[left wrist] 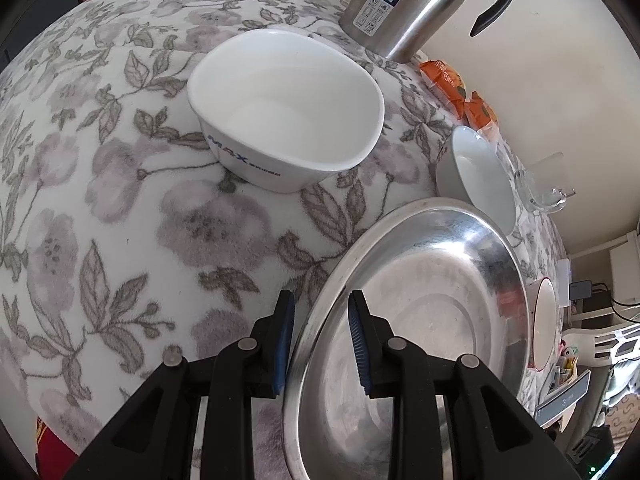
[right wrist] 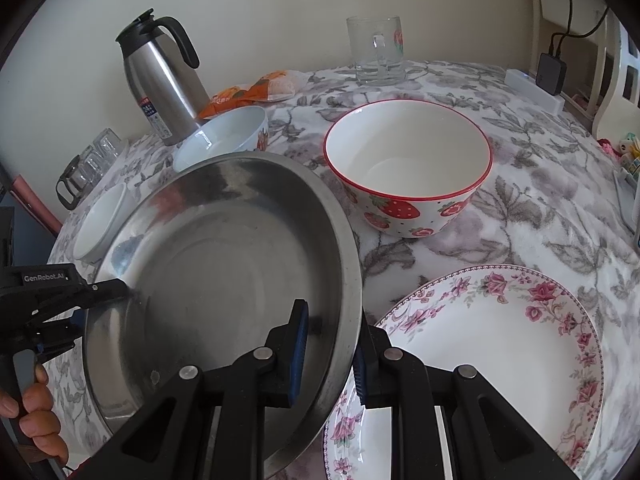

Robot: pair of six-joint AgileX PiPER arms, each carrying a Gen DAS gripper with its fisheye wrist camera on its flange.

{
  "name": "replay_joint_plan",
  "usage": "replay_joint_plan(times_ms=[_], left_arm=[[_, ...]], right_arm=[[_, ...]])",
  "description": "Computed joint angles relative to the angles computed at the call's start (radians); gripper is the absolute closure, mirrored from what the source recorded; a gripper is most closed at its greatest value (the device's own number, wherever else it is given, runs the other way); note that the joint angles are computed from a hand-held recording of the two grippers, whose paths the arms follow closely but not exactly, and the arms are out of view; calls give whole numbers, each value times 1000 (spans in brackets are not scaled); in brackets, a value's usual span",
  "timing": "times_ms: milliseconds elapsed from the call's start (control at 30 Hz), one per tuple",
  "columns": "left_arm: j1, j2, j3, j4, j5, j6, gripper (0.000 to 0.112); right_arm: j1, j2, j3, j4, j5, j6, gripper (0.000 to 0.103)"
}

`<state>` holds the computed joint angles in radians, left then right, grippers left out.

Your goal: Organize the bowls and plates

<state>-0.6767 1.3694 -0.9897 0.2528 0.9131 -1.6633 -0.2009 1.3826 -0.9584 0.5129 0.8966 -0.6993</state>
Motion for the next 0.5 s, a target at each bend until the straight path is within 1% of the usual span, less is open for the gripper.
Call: replay_joint_plan(times_ms=[100, 167, 233, 400, 500], left_arm=[[-5, 0, -14, 2, 22, 4, 82], [-9, -2, -22, 3, 34, 5, 76], [-15, 0, -35, 11, 49, 2, 75], [-45, -11, -69, 43, 115, -14, 72], [-66, -15, -100, 74, 168, -26, 67]], right_arm=[[5, -4, -1, -10, -2, 4, 81], [3, -8, 0, -10, -1, 4, 81], [-4, -13, -1, -8, 4, 2, 81], [-35, -19, -9, 11, 26, -1, 81], [-53, -26, -10, 23, 36, -5, 81]])
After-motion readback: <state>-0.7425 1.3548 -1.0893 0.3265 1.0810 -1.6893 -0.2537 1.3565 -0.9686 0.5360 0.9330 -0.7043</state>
